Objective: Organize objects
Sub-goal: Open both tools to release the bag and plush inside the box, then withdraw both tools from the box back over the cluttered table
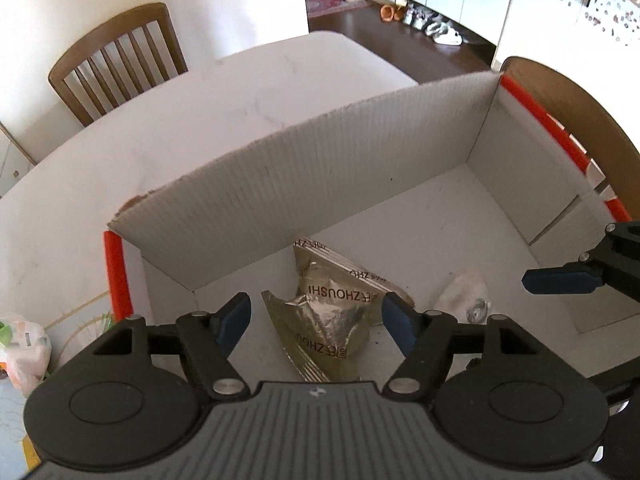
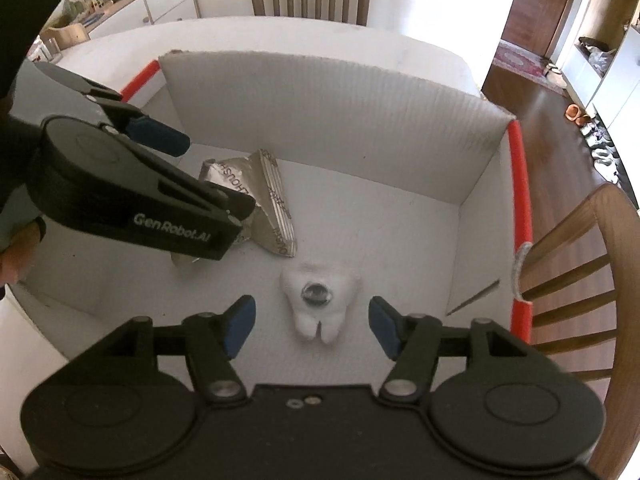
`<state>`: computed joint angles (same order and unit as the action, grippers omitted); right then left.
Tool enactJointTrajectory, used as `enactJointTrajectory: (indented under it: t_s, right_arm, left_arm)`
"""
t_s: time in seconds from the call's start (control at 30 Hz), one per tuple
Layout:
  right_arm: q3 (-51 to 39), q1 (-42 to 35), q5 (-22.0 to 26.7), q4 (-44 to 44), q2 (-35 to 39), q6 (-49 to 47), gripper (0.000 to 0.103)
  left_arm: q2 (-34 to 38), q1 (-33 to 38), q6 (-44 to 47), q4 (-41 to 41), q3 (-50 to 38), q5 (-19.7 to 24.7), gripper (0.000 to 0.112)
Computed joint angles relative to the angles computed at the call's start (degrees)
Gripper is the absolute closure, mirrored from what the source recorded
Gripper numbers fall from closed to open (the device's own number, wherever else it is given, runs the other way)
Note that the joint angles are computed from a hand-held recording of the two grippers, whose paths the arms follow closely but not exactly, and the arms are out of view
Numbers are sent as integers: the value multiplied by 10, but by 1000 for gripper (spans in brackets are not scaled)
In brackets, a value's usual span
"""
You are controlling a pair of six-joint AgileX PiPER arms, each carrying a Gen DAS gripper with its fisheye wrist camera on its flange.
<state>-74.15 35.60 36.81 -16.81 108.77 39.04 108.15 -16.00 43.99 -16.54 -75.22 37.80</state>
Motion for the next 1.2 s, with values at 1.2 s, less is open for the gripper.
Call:
enactJointTrajectory:
  t_s: [1.2]
  right_arm:
    - [-15,170,54,-236,-90,345,34]
  left_arm:
    - [-224,303,390,-340,119,176,34]
